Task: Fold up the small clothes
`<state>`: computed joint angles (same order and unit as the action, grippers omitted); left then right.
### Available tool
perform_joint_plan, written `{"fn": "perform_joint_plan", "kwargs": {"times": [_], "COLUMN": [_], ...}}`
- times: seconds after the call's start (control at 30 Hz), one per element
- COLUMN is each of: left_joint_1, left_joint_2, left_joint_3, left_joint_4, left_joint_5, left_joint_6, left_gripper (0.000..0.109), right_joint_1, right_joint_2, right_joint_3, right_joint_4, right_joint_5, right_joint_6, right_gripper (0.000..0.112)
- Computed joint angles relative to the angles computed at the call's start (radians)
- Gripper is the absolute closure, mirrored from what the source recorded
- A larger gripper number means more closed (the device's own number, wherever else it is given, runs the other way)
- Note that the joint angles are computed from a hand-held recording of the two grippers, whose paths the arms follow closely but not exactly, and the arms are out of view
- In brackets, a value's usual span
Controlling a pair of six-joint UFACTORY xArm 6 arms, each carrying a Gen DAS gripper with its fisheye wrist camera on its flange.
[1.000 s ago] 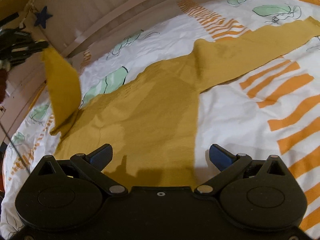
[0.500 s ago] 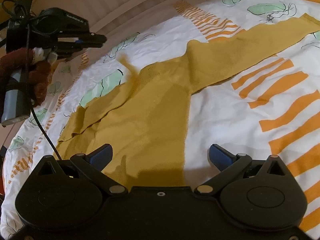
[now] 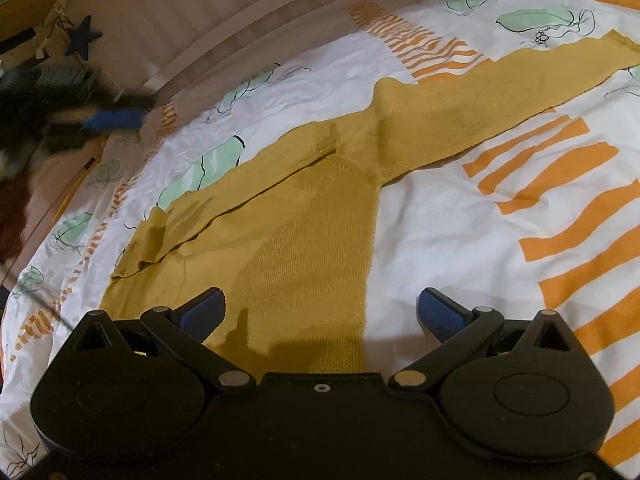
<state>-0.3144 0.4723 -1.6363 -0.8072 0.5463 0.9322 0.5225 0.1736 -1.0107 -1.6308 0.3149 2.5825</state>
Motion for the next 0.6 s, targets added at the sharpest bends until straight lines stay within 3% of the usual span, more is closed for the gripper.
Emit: {"fn": "perform_joint_plan", "kwargs": {"times": [0.43,0.6], "left_joint_1": [0.228,0.305], "left_joint_2": [-0.241,-0.3], "left_joint_3": [0.372,0.472], "left_joint_4": [0.118,0.223], "left_joint_5": [0.055,0.133], "left_joint_6": [0.025,0.013], "left_gripper": [0.078,0.078], "right_joint_1": [0.022,0.034], "right_joint_2": [0.009,0.007], "right_joint_3": [-0.014,-0.032], "right_joint_4": [0.119,0.141], "right_joint_5": [0.01,-0.009], "right_joint_6": [-0.136,-0.156], "right_gripper": [0.01,0.01]}}
